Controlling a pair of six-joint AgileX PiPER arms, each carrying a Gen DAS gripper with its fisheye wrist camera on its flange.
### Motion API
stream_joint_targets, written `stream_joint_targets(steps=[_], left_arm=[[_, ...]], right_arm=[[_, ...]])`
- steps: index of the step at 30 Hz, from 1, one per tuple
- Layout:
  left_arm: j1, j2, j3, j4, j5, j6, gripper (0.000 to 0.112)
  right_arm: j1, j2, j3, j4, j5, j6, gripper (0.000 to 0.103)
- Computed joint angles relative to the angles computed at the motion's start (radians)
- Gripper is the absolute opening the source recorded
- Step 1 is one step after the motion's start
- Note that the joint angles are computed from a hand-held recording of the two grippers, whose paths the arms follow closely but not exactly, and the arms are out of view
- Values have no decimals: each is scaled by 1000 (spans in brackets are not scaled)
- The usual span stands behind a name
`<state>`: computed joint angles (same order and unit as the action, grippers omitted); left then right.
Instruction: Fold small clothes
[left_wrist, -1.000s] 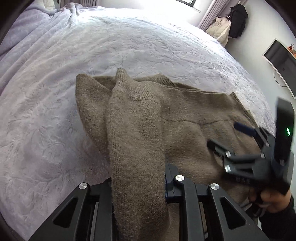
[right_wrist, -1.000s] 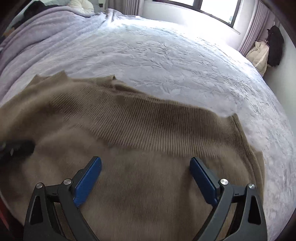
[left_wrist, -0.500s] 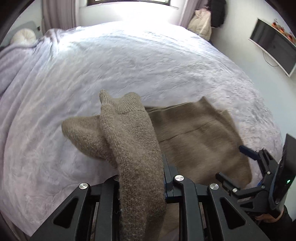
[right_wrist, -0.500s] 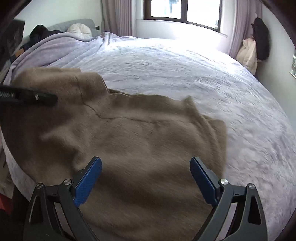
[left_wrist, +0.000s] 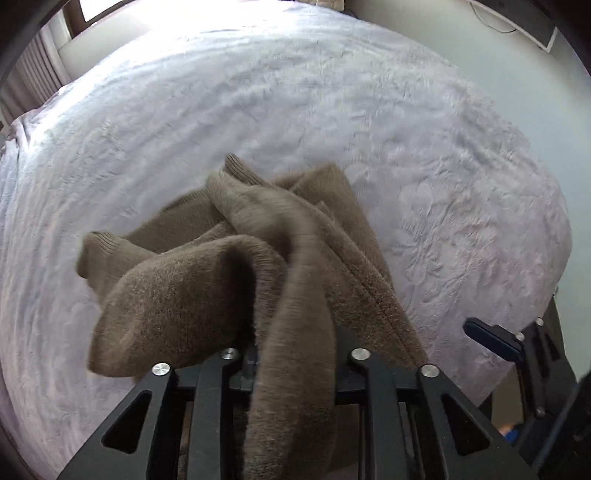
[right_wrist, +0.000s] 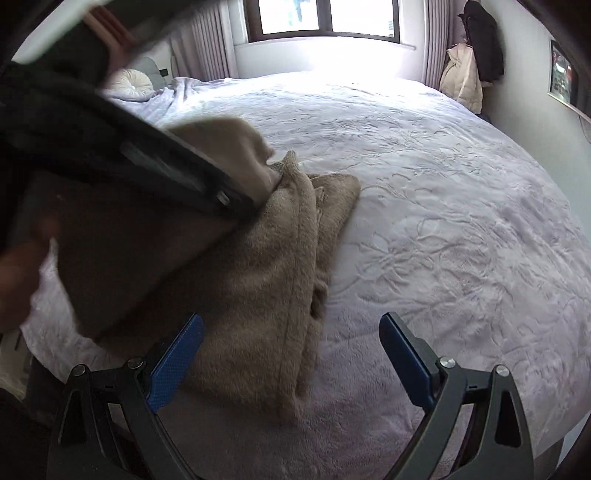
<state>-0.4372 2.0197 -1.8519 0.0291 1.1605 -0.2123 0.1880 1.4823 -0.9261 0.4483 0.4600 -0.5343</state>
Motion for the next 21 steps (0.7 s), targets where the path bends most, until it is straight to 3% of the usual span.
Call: stream_joint_targets(steps=[1,3,7,11,13,14,15,16,19,21], left_arm=[[0,6,-3,-22,-2,15,60],[2,-1,-4,-80,0,48,78],[-18,-46,-36,-66,37,39,79],[66,-186,37,-258,2,164,79],[106,-265,103,-301,-35,212,80],[119,-291,131,-292,-52,216,85],[135,-324,172,-275,-78,214,98],[155,-366,234,-256,-124,211,102],[262,-439,379,-330,-181,284,102],[317,-470,469,-349,-214,292,102]], right_arm=[[-12,-3,9,46,6,-55,97],[-34,-16,30,131,21,-164,97],[-63,-47,49,265,68,-339,97],[-123,-71,41,404,187,-517,97],[-166,-50,17,467,288,-586,97],[-184,-39,8,490,322,-605,97],[-197,-33,0,508,350,-614,97],[-215,-24,-10,533,389,-628,97],[-277,12,-56,592,524,-628,97],[-299,30,-97,596,558,-596,97]])
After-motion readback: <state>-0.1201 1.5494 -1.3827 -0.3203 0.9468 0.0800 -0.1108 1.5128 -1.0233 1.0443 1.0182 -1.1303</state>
